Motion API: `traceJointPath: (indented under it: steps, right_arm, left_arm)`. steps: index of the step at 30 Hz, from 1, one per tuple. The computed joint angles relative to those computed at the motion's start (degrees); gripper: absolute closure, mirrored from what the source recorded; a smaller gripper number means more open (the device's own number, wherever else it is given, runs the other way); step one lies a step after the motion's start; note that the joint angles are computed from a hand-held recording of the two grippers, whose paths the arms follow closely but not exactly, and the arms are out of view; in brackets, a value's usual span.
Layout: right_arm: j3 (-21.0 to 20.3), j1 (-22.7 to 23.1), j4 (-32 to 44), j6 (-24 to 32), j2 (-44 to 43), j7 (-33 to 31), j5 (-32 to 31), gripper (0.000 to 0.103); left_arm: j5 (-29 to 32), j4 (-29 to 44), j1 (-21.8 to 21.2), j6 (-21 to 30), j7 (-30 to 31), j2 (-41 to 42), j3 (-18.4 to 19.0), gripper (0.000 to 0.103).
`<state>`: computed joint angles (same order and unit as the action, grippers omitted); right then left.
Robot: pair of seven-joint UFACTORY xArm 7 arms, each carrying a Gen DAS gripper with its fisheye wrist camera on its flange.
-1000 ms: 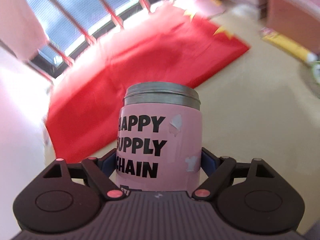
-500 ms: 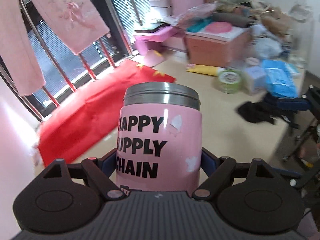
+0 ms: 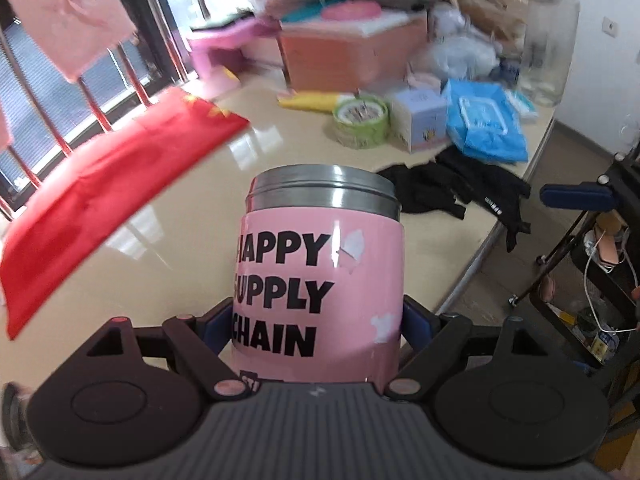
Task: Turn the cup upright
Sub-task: 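Lift the pink cup with the left tool and rotate it, then lower the pink cup onto the table and open the left tool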
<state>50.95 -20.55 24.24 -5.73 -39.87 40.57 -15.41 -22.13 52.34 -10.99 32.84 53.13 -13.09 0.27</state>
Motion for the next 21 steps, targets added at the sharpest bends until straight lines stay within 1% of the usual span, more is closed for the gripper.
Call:
traceJointPath:
  steps: [2, 4, 5, 8, 9, 10, 13, 15, 17, 18, 19, 21]
  right_arm:
    - [-0.32, -1.23, -0.95, -1.21, 2.19, -1.42, -0.90, 0.000]
    - [-0.33, -3.29, -1.57, -2.88, 5.27, -3.62, -1.56, 0.000]
    - [-0.66, -3.93, -2.11, -4.06, 6.72, -5.06, -1.71, 0.000]
    - [0.12, -7.55, -2.06, -7.44, 11.67, -9.67, -1.81, 0.000]
    - [0.61, -8.86, -1.90, -8.77, 13.39, -11.15, -1.74, 0.000]
    - [1.70, -10.43, -1.54, -9.81, 14.84, -12.37, -1.33, 0.000]
    - [5.45, -14.69, -0.92, -12.74, 18.02, -15.87, 0.40, 0.000]
    - [7.11, -16.20, -0.45, -14.14, 19.99, -17.87, 1.72, 0.000]
    - [8.32, -16.73, -0.43, -14.86, 20.70, -19.24, 3.49, 0.000]
    - [8.11, -16.18, -0.35, -14.94, 21.03, -19.77, 4.11, 0.000]
    - [7.90, -15.75, -0.24, -14.88, 21.20, -20.38, 4.73, 0.000]
    - [6.90, -13.65, -0.26, -14.14, 20.49, -20.95, 6.19, 0.000]
  left_arm:
    - [2.59, 0.07, 0.08, -2.59, -3.71, 2.87, -2.06, 0.018]
    - [6.88, 0.57, 0.18, -5.11, -8.41, 6.18, -4.03, 0.018]
    - [8.87, 0.89, 0.22, -5.71, -10.50, 7.38, -4.58, 0.018]
    - [15.57, 2.75, 0.15, -6.42, -17.70, 11.39, -5.81, 0.018]
    - [17.87, 2.72, 0.05, -7.89, -19.59, 12.09, -6.00, 0.018]
    - [20.77, 3.28, -0.04, -8.11, -22.26, 12.93, -6.14, 0.018]
    - [24.12, 4.26, -0.24, -8.53, -25.15, 14.26, -6.03, 0.018]
    - [23.95, 4.41, -0.25, -8.25, -25.22, 14.33, -6.00, 0.017]
    - [21.93, 4.55, -0.05, -7.88, -24.50, 14.08, -5.89, 0.017]
    - [19.32, 3.99, 0.27, -8.33, -22.72, 13.31, -5.71, 0.016]
    - [17.09, 3.40, 0.35, -9.11, -21.37, 12.37, -5.64, 0.012]
    - [9.88, 0.92, 0.45, -11.41, -15.62, 8.64, -4.57, 0.002]
